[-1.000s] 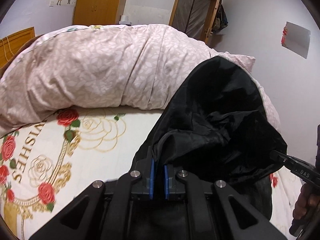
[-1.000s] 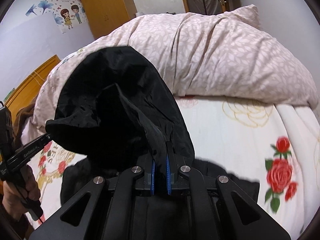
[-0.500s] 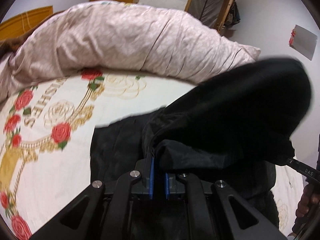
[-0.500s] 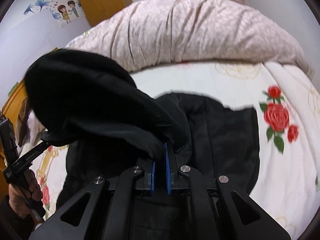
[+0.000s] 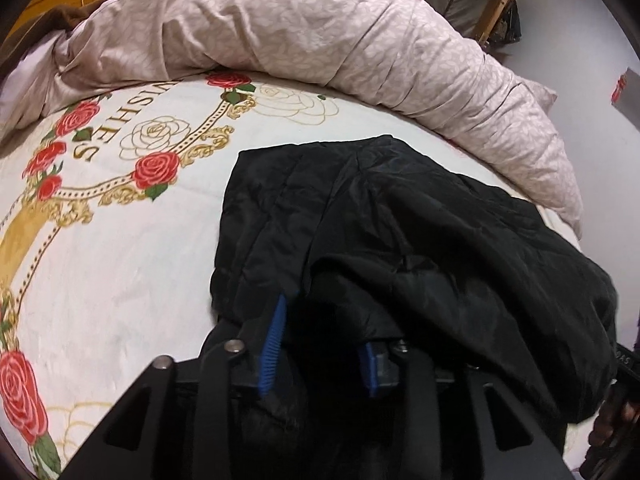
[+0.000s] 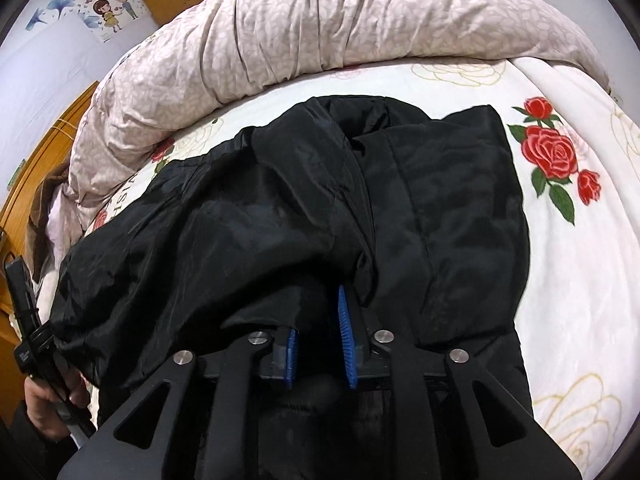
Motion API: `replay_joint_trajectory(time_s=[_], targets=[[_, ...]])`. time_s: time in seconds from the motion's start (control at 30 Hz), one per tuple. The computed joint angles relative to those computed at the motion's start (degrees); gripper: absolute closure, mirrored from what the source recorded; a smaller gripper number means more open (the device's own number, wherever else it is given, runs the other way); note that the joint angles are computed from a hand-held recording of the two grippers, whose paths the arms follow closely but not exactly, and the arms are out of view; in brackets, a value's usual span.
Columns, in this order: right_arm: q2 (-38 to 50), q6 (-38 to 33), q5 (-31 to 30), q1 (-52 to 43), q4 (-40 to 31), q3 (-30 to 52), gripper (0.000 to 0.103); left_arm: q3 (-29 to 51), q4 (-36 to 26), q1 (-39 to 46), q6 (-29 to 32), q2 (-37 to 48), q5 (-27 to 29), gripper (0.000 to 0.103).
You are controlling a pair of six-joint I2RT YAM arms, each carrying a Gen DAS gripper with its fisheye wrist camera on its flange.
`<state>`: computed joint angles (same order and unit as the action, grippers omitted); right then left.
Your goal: Fold large clothes
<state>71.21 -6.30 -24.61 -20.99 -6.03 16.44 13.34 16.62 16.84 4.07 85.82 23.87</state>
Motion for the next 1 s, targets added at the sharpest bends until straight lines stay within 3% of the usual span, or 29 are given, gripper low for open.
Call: replay_joint_trajectory(time_s=[0.1,0.3,0.4,0.53,0.7,0.87,1.0], targets=[[-2.36,-1.92,-2.92,-3.58,-3.96,-0.41,0.059,-0.85,-4.23,3.07,2.67,-3.35,0.80,0.064],[-10.69,-1.52,-7.31,-6.06,-11.75,0.23,0.058,-2.13,-16.55,8.99,6.11,-18.18,5.21,0.064],[-10.53,4.01,-5.99,0.01,-8.97,1.75,0.058,-0.56,-18.10,2.74,2.11,-23.10,4.90,0.059],[-3.36,9.96,-3.98,7.17,-1.79,2.85,0.058,0.89,-10.20,-9.38,-4.29,-17.19,0.02,0.057],[10.63,13.48,-0.98,12.35,8.87,2.54,0.058,1.92,4.62,-20.17,-8.61,2.17,-5.86,0.057],[23.79,14.95,1.41,14.28,19.87,1.54,0.058,-0.43,20.76,-22.81,-9.72,17.92,-8.57,0.052],[27.94,15.65,4.03,16.32,26.20,0.64,0.058,-1.42,27.43,-24.76,-9.85,22.45,-11.18,0.050]])
